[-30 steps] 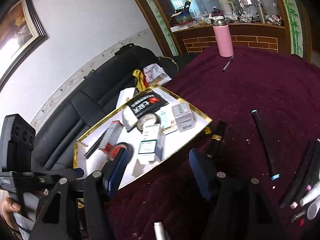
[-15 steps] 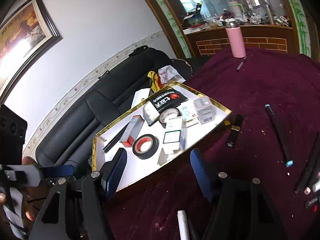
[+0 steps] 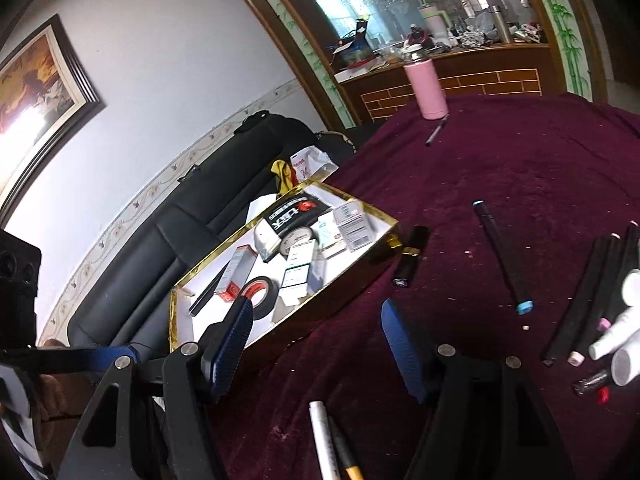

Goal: Organize objects
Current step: 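Move both tools back over the cluttered maroon table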

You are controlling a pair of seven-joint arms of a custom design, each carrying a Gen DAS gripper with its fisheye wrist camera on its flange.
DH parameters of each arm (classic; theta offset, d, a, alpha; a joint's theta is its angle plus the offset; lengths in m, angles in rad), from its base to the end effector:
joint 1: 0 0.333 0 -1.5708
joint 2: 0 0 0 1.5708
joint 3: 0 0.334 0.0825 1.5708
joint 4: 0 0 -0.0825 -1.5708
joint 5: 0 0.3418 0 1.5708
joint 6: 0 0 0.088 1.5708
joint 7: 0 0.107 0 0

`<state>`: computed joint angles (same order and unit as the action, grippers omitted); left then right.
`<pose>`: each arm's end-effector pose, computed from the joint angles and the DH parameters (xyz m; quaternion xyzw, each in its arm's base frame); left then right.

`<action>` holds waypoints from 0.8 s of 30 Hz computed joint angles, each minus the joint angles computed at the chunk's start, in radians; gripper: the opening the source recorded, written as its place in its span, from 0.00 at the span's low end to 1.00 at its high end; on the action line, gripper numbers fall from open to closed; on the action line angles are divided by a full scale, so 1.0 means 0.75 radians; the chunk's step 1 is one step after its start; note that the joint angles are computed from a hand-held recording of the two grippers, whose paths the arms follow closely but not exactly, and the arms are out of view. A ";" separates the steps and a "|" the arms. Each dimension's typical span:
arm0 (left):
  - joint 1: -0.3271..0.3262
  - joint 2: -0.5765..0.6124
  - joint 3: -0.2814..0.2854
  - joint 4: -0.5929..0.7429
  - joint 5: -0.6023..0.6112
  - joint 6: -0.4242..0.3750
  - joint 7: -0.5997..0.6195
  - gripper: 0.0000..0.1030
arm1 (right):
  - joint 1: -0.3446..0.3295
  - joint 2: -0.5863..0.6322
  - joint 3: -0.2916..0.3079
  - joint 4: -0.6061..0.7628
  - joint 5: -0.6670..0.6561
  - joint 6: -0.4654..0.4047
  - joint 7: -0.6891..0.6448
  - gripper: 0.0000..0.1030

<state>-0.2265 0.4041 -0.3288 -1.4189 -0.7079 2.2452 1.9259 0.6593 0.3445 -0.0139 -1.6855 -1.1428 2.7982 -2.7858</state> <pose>0.5921 -0.3352 0.5612 0.4552 -0.7863 0.3869 0.1573 0.4999 0.4314 0.5014 -0.5131 0.7123 -0.1661 0.4493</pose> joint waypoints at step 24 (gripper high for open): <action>-0.283 0.144 0.042 -0.027 0.579 0.307 -0.176 0.88 | -0.156 -0.450 0.213 -0.586 0.148 -0.319 0.072 0.73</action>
